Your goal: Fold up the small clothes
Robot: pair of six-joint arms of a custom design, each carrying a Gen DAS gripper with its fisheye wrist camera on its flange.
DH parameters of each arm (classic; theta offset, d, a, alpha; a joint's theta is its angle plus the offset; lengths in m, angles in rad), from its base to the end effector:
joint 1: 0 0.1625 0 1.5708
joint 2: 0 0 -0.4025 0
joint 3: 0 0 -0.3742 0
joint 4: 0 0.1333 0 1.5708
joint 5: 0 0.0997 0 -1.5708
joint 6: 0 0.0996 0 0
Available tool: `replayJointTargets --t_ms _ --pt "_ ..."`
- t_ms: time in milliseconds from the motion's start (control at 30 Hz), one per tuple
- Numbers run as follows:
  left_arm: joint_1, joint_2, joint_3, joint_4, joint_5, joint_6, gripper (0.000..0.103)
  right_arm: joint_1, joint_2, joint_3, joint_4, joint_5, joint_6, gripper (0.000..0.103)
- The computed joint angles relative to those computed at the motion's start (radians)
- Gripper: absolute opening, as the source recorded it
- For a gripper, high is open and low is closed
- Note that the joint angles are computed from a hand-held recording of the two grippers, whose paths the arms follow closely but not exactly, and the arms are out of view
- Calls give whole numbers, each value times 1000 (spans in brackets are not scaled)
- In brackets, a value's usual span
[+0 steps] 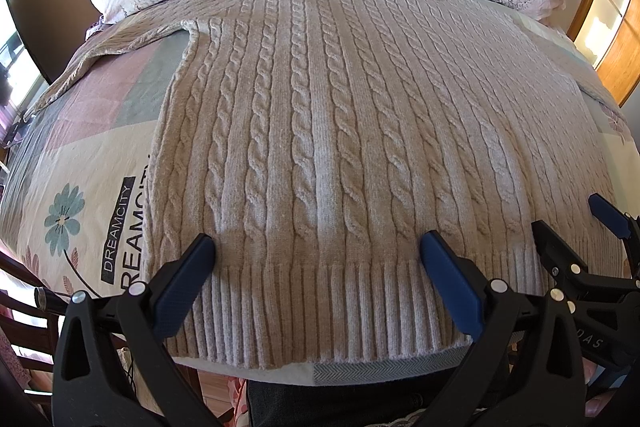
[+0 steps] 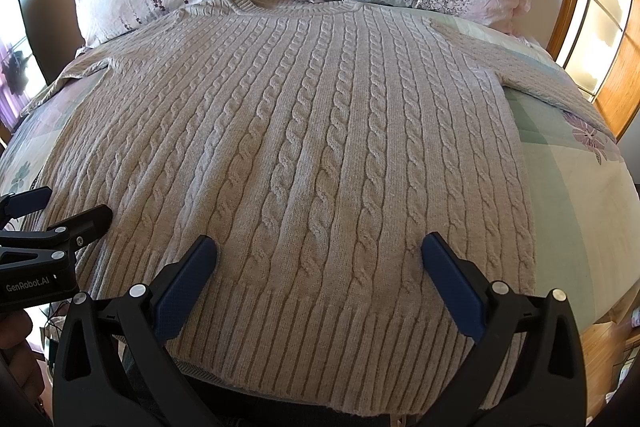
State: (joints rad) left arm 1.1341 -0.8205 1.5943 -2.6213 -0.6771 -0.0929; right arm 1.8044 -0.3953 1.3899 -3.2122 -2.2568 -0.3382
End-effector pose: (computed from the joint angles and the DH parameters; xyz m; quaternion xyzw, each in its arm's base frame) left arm -0.0859 -0.6828 0.1626 0.0941 0.8902 -0.2320 0.3805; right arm 0.2307 -0.6660 0.0023 0.1493 -0.8868 0.2822 0.3341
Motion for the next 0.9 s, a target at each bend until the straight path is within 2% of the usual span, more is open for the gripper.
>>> replayJointTargets --t_ms 633,733,767,833,900 --pt "0 0 2 -8 1 4 101 3 0 4 -28 8 -17 102" --pt "-1 4 33 -113 4 57 101 -10 -12 32 -80 66 -88 102" --pt "-2 8 46 -165 6 88 101 -19 -33 38 -44 99 -99 102" --pt "3 10 51 -197 -5 137 101 -40 -78 51 -26 145 -62 102" --pt "17 -15 42 -168 -62 128 101 -80 -141 74 -111 215 -16 102"
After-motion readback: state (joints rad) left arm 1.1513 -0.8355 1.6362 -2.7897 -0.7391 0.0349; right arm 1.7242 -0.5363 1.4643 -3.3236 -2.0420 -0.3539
